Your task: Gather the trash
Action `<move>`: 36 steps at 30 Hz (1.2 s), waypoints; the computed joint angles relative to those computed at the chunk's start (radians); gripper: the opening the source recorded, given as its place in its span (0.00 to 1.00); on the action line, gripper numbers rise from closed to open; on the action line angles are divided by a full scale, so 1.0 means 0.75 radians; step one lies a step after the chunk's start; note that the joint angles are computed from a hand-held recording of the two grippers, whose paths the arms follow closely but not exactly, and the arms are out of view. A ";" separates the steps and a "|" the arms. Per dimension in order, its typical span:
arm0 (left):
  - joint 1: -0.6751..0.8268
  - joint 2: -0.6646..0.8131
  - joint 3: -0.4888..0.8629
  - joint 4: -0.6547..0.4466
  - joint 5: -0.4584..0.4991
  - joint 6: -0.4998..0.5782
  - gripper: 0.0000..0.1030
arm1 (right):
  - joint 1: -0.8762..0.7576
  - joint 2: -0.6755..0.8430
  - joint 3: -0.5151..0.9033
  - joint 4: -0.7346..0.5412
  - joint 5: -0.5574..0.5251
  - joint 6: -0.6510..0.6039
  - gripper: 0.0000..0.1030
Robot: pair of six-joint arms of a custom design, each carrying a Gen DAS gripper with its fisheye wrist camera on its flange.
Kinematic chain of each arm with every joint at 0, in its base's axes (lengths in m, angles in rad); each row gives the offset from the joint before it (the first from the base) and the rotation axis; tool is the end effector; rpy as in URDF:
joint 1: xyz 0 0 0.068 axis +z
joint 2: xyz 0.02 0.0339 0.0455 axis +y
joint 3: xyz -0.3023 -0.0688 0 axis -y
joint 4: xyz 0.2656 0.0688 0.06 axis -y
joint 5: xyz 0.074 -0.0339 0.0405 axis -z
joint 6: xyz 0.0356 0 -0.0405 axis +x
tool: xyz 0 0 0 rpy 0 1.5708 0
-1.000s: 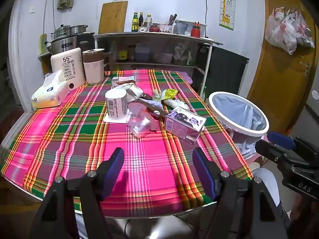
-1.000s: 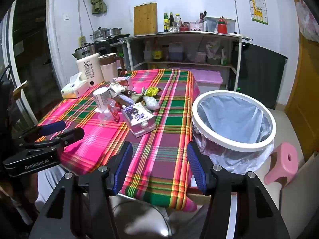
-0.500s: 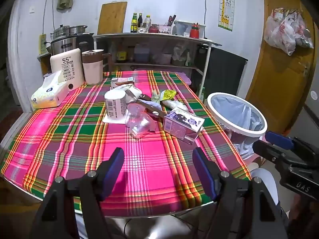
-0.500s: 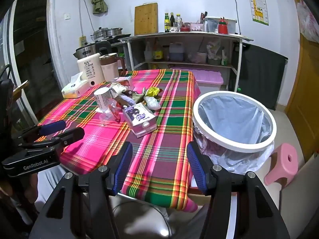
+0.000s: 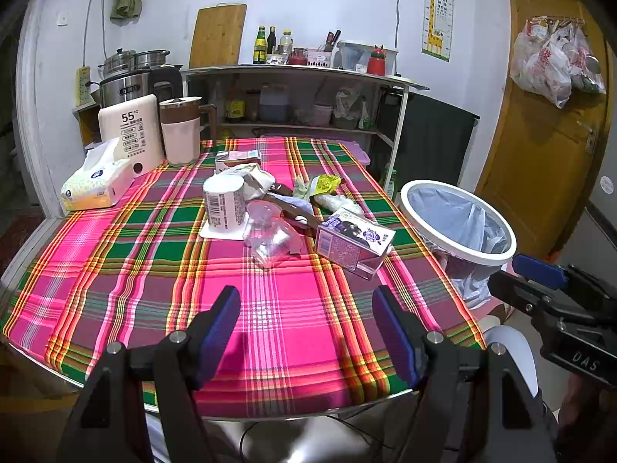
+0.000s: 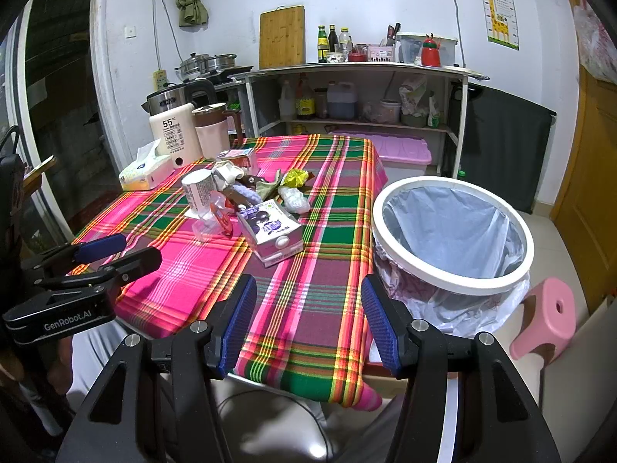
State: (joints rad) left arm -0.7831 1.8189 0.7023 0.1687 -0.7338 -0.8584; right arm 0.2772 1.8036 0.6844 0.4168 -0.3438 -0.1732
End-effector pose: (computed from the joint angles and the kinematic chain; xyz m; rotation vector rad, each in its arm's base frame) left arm 0.2459 -0.2112 0.1126 -0.3551 2.1903 0.0582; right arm 0.3254 0.1051 0.1254 -0.6805 2.1576 0.4453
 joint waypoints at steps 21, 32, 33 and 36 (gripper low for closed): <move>-0.011 -0.010 -0.005 -0.007 -0.007 -0.011 0.70 | 0.006 0.004 -0.003 0.008 0.004 0.002 0.56; -0.012 -0.010 -0.006 -0.006 -0.008 -0.012 0.70 | 0.006 0.006 -0.003 0.009 0.004 0.002 0.56; -0.011 -0.008 -0.006 -0.004 -0.008 -0.011 0.70 | 0.005 0.005 -0.004 0.010 0.004 0.002 0.56; -0.012 -0.011 -0.007 -0.005 -0.007 -0.012 0.70 | -0.003 0.015 -0.003 0.017 -0.003 -0.005 0.56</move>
